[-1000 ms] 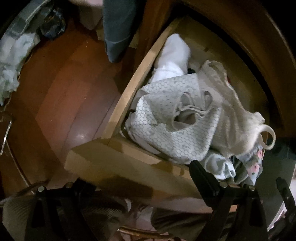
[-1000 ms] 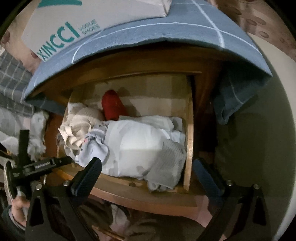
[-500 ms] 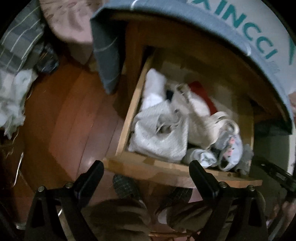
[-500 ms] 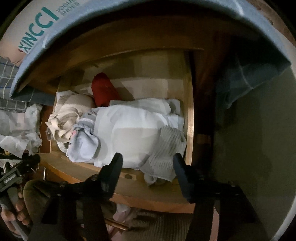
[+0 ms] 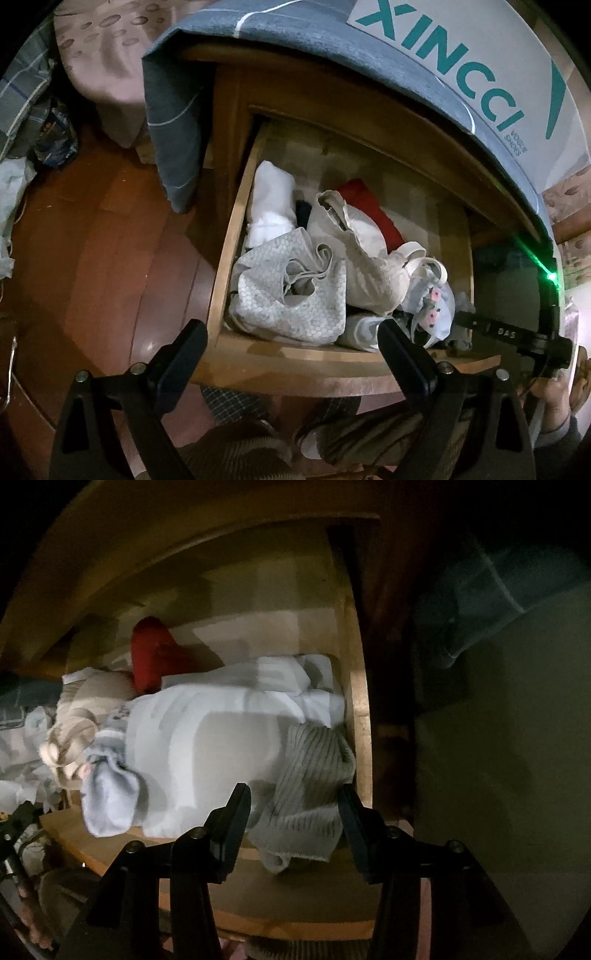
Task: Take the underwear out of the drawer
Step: 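Lower the right tool into the drawer toward the grey ribbed sock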
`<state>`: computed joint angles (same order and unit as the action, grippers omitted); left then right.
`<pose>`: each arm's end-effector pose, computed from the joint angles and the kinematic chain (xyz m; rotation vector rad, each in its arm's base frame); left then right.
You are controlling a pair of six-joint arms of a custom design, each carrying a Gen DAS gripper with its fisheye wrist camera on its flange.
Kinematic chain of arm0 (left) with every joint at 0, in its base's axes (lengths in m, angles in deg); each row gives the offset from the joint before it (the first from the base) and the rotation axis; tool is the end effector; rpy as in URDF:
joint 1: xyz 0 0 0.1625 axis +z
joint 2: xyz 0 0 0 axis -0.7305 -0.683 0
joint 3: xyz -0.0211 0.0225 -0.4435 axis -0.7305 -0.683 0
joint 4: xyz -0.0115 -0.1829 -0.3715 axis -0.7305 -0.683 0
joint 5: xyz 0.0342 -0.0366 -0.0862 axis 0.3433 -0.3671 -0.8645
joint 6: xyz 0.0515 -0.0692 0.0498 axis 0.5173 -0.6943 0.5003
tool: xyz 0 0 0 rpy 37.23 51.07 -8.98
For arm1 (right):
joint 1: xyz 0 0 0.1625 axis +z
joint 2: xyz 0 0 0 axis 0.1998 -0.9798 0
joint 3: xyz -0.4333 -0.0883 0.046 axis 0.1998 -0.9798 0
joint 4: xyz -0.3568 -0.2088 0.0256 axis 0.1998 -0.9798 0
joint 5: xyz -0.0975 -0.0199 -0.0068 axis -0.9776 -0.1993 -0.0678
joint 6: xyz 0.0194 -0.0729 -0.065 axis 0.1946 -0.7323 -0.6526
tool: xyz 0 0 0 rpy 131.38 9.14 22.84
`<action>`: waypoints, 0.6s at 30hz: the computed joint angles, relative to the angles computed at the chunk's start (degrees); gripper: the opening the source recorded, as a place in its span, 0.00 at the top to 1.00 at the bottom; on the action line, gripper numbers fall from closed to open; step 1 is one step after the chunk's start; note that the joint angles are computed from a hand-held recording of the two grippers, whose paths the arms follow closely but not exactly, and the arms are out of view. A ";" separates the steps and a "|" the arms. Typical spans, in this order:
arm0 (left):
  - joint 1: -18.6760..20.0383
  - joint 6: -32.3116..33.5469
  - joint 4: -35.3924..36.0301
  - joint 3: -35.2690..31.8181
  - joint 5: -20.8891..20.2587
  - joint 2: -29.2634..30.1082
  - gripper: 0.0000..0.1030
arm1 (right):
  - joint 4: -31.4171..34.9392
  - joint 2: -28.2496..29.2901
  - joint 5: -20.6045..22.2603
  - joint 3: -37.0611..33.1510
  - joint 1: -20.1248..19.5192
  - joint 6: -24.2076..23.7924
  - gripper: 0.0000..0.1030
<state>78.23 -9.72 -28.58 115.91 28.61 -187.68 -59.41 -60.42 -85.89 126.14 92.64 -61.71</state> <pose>-0.1490 -0.3122 0.2509 -0.2677 2.5382 -0.5560 0.1807 -0.4149 0.1274 0.1406 -2.4759 -0.0361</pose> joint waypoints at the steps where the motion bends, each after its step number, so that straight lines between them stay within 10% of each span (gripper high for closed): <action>1: 0.11 0.16 -0.24 0.10 0.12 0.10 0.07 | 0.12 0.29 -0.25 -0.06 -0.05 0.05 0.55; 18: 2.64 3.99 -8.30 2.87 0.34 2.42 0.07 | 1.94 2.77 -0.58 -1.65 -1.85 0.26 0.54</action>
<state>80.86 -5.73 -36.88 118.79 28.95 -185.26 -57.47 -57.65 -86.47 124.50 90.79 -61.45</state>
